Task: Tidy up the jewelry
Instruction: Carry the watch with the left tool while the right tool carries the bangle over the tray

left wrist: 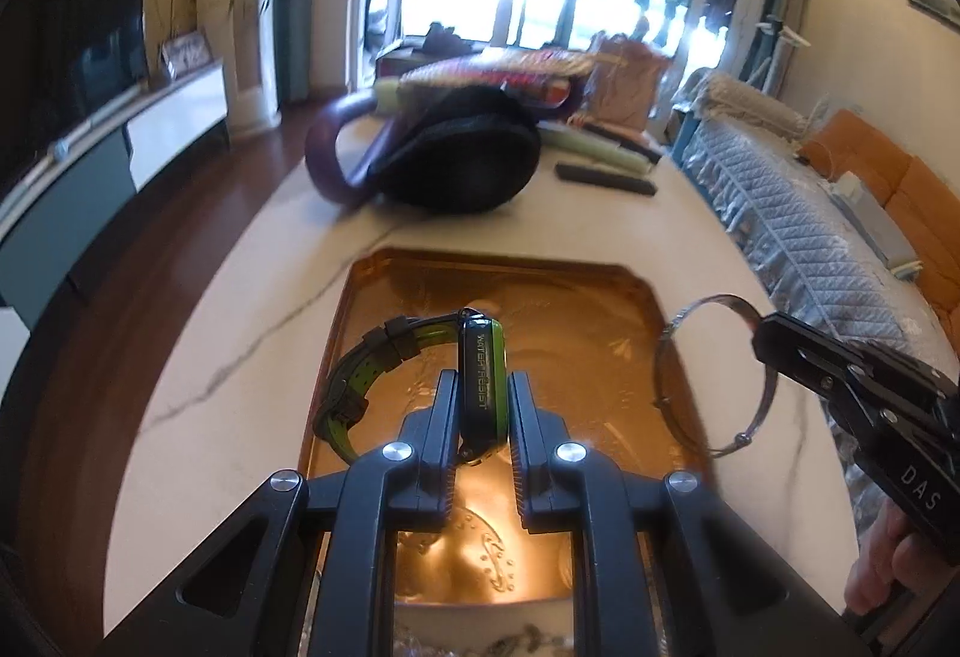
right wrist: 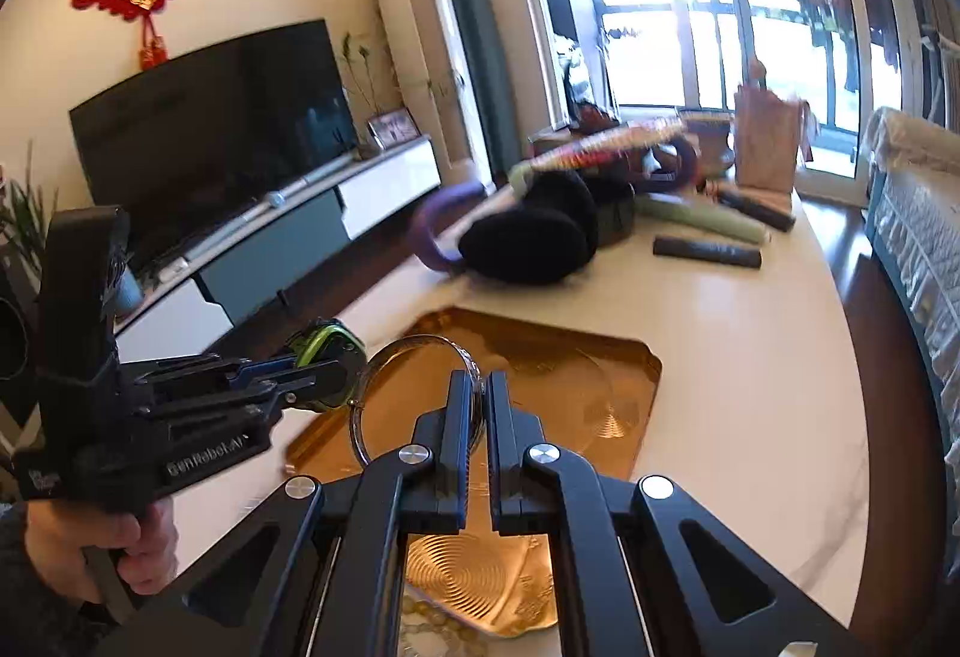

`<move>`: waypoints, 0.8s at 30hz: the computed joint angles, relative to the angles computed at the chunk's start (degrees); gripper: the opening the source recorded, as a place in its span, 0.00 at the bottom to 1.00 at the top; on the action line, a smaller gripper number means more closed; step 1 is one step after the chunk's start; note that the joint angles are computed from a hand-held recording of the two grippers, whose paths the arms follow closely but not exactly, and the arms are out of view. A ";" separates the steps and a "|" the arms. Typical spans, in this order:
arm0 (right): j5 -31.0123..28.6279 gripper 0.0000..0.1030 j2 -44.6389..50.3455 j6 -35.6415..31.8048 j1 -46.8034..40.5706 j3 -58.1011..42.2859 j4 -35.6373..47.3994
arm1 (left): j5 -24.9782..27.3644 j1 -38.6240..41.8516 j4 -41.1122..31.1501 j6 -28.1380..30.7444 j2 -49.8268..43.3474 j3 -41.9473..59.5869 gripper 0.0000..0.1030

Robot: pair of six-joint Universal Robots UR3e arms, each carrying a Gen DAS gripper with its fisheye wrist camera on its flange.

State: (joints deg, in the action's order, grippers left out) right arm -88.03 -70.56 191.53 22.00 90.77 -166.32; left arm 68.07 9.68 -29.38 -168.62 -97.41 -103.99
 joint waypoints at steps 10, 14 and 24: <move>6.63 0.05 5.24 2.90 -4.56 2.09 -1.07 | 1.45 -1.22 -4.90 -3.41 -9.88 8.01 0.15; 6.95 0.05 8.31 3.21 -4.63 0.13 -0.36 | 4.91 -3.00 -3.80 -2.50 -10.86 7.60 0.15; 4.91 0.05 10.87 5.00 -2.84 -2.60 3.97 | 10.25 -5.02 -1.80 -0.20 -11.31 6.56 0.15</move>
State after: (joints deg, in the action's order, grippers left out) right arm -83.12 -59.69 196.53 19.16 88.17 -162.35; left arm 78.32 4.66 -31.18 -168.82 -108.72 -97.43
